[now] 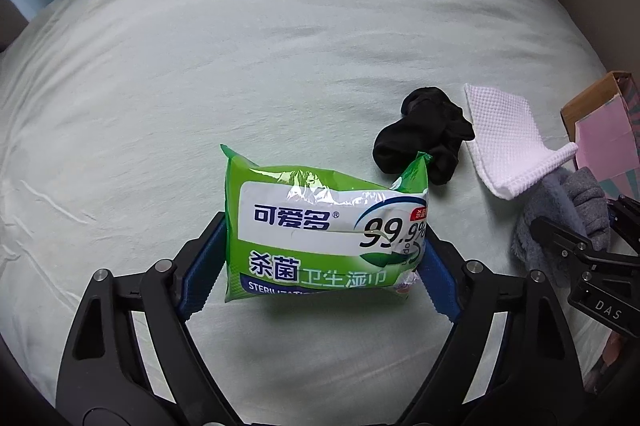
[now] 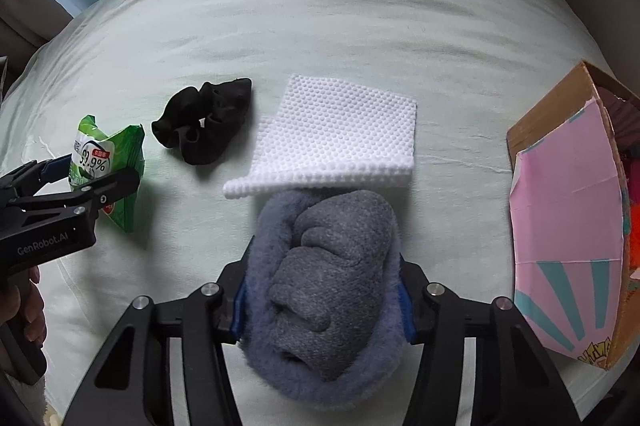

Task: Organize soft objects
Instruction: 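Lift and carry the wipes pack and grey sock over the box with both tools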

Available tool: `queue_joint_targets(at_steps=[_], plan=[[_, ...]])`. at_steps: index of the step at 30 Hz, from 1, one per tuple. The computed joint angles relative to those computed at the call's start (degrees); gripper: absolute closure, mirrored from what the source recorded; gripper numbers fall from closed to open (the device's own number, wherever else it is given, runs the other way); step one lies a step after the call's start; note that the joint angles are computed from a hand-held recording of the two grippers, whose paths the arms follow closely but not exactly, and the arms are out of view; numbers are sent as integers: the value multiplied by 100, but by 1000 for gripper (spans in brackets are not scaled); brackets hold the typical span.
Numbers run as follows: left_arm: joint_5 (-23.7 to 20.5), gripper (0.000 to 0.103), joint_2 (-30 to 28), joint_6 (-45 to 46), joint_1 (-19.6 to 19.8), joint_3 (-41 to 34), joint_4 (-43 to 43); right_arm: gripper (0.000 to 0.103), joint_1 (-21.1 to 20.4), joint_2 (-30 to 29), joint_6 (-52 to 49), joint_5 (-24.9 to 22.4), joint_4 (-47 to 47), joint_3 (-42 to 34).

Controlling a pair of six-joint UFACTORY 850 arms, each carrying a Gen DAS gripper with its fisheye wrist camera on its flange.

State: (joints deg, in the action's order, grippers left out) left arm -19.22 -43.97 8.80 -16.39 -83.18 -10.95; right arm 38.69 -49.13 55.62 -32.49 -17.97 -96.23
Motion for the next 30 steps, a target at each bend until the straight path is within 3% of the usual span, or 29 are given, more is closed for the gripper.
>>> queue_joint_targets(at_steps=[8, 19, 30], plan=[[146, 18, 525, -97, -20, 377, -14, 52, 57, 305, 439, 154, -492, 291], [217, 18, 1702, -866, -186, 940, 617, 52, 316, 1356, 1287, 99, -1490, 896], [143, 18, 2834, -2344, -640, 1340, 1967, 52, 469, 2419, 1928, -189, -2134, 1389]])
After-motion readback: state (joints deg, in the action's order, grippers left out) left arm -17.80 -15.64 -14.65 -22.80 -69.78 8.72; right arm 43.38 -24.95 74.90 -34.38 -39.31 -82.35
